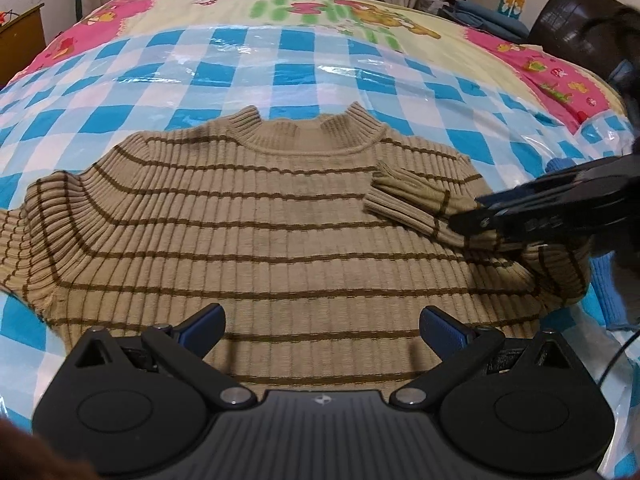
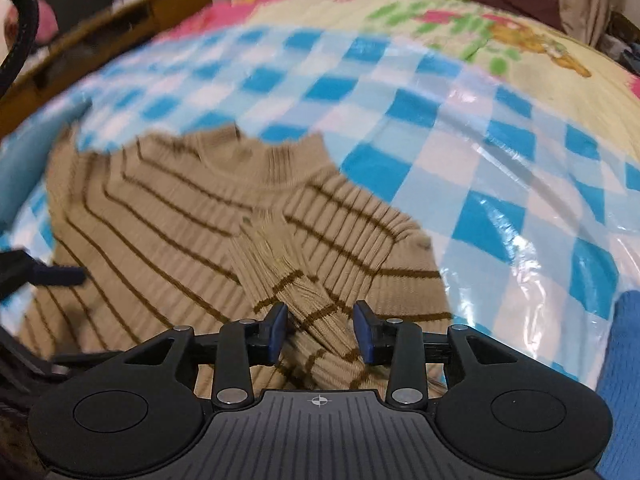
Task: Fold small clothes
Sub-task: 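Lift the sleeve with the right gripper and fold it across the sweater body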
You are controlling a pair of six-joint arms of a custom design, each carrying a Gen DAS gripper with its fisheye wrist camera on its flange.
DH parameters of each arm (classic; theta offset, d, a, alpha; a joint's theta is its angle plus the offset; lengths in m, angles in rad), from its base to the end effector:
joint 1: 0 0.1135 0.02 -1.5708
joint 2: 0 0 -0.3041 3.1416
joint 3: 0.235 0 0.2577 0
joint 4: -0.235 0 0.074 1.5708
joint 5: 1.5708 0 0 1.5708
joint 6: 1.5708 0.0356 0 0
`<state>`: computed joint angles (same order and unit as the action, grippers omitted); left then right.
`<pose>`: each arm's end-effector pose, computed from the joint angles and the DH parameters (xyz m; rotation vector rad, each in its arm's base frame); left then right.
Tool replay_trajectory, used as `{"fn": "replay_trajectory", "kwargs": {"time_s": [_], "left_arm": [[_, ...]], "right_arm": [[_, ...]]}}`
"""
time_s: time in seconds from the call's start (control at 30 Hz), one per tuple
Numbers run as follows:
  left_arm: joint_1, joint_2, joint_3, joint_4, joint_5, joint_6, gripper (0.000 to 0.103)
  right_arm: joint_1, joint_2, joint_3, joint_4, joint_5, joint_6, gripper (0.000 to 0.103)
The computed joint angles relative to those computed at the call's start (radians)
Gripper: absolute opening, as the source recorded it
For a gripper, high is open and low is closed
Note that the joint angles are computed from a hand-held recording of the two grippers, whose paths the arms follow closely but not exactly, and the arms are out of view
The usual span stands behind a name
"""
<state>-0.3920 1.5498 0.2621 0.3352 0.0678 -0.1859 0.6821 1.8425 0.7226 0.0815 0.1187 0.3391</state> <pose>0.1883 -0.0804 0.1044 0.2898 2.5334 -0.3149 0.2513 0.1987 0.1128 -0.4041 2.5815 0.2127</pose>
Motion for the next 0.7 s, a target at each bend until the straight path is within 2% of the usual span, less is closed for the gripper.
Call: {"fn": "replay_trajectory", "kwargs": {"time_s": [0.07, 0.1, 0.13, 0.2, 0.33, 0.47, 0.6, 0.7], "left_arm": [[0.014, -0.007, -0.004, -0.002, 0.007, 0.004, 0.103], [0.019, -0.012, -0.006, -0.005, 0.009, 0.007, 0.103], [0.027, -0.020, -0.009, -0.007, 0.013, 0.011, 0.103], [0.037, -0.032, -0.012, -0.011, 0.018, 0.013, 0.103], [0.051, -0.060, -0.013, -0.020, 0.035, 0.009, 0.103], [0.039, -0.101, -0.013, -0.034, 0.039, -0.001, 0.103], [0.004, -0.141, -0.012, -0.051, 0.026, -0.013, 0.103], [-0.027, -0.170, -0.011, -0.068, 0.011, -0.024, 0.103]], "right_arm": [[0.004, 0.041, 0.037, -0.029, 0.004, 0.019, 0.030], [0.003, 0.046, 0.040, -0.031, 0.013, 0.039, 0.023], [0.000, 0.037, 0.035, -0.028, 0.022, 0.074, 0.016], [-0.010, -0.003, 0.012, -0.023, 0.037, 0.126, 0.010], [-0.042, -0.199, -0.090, -0.023, 0.126, 0.247, 0.009], [-0.090, -0.472, -0.206, -0.078, 0.271, 0.441, 0.009], [-0.054, -0.749, -0.291, -0.250, 0.480, 0.681, 0.009], [0.060, -0.871, -0.304, -0.446, 0.660, 0.887, 0.009]]}}
